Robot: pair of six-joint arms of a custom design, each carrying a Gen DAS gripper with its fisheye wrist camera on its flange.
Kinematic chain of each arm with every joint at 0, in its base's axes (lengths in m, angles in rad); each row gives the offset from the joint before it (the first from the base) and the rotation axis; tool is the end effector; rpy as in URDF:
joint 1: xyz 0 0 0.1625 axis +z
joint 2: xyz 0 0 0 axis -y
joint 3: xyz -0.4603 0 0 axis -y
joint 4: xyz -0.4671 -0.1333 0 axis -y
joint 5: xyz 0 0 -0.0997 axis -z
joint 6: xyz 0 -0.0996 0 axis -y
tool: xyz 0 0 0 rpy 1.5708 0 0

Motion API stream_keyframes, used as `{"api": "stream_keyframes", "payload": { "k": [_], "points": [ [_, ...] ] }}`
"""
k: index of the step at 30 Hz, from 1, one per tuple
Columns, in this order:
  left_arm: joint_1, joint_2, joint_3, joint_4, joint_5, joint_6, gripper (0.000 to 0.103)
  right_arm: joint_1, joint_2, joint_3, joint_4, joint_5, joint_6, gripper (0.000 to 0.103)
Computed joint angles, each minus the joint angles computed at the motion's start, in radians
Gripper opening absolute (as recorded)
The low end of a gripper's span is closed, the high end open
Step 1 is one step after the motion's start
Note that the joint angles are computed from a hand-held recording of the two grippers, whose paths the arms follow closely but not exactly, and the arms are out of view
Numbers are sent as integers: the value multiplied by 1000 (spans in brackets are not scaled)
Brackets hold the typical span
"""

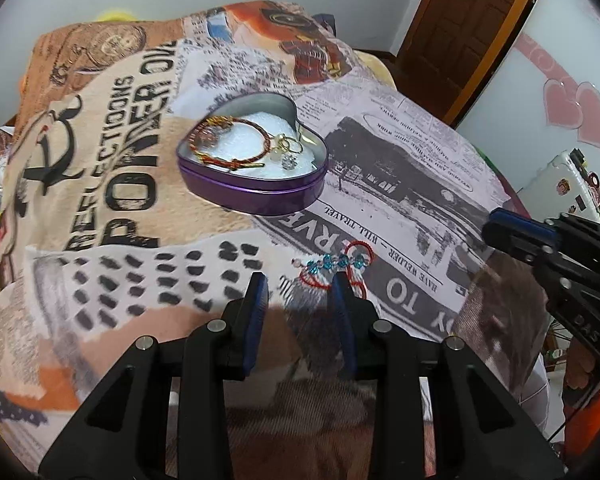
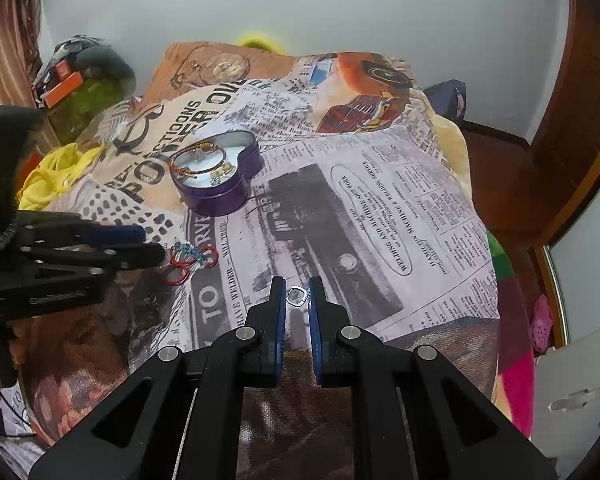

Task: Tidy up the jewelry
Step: 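Grasp the red-and-blue beaded bracelet with the left gripper while the right gripper grasps a small silver earring, then carry the beaded bracelet with the left gripper into the tin while the right gripper carries the earring there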

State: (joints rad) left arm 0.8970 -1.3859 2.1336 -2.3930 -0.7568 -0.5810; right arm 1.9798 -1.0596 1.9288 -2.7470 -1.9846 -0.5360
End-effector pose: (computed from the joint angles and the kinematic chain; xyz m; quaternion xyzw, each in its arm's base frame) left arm -0.1710 -0.5438 0.2366 0.0278 0.9174 -0.2599 0.3002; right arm 0.3438 -0.5586 0.1504 0.4122 -0.8755 0.1365 0.2121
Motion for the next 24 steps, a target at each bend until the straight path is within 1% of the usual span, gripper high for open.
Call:
{"api": "stream_keyframes", "payload": {
  "k": [2, 10, 11, 13, 15, 20, 23, 24],
  "points": [
    [10, 14, -8, -12, -15, 15, 33, -2, 2, -2, -1, 5, -1, 10],
    [24, 61, -18, -87, -22, 87, 31, -7, 12, -12, 8, 20, -4, 10],
    [24, 63, -18, -95, -24, 97, 30, -8, 13, -12, 9, 22, -3, 10],
    [25, 65, -17, -105, -32, 108, 13, -9, 13, -11, 11, 25, -4, 10],
    [26, 64, -15, -110, -38, 110, 6, -9, 14, -11, 13, 26, -4, 10],
    [20, 59, -8, -117, -18, 90, 6, -5, 15, -11, 15, 28, -6, 10],
    [18, 47, -2, -120, -20, 75, 6, -2, 16, -12, 12, 31, -7, 10],
    [13, 40, 2, -123, -9, 71, 6, 0, 16, -13, 9, 33, -8, 10]
  ]
}}
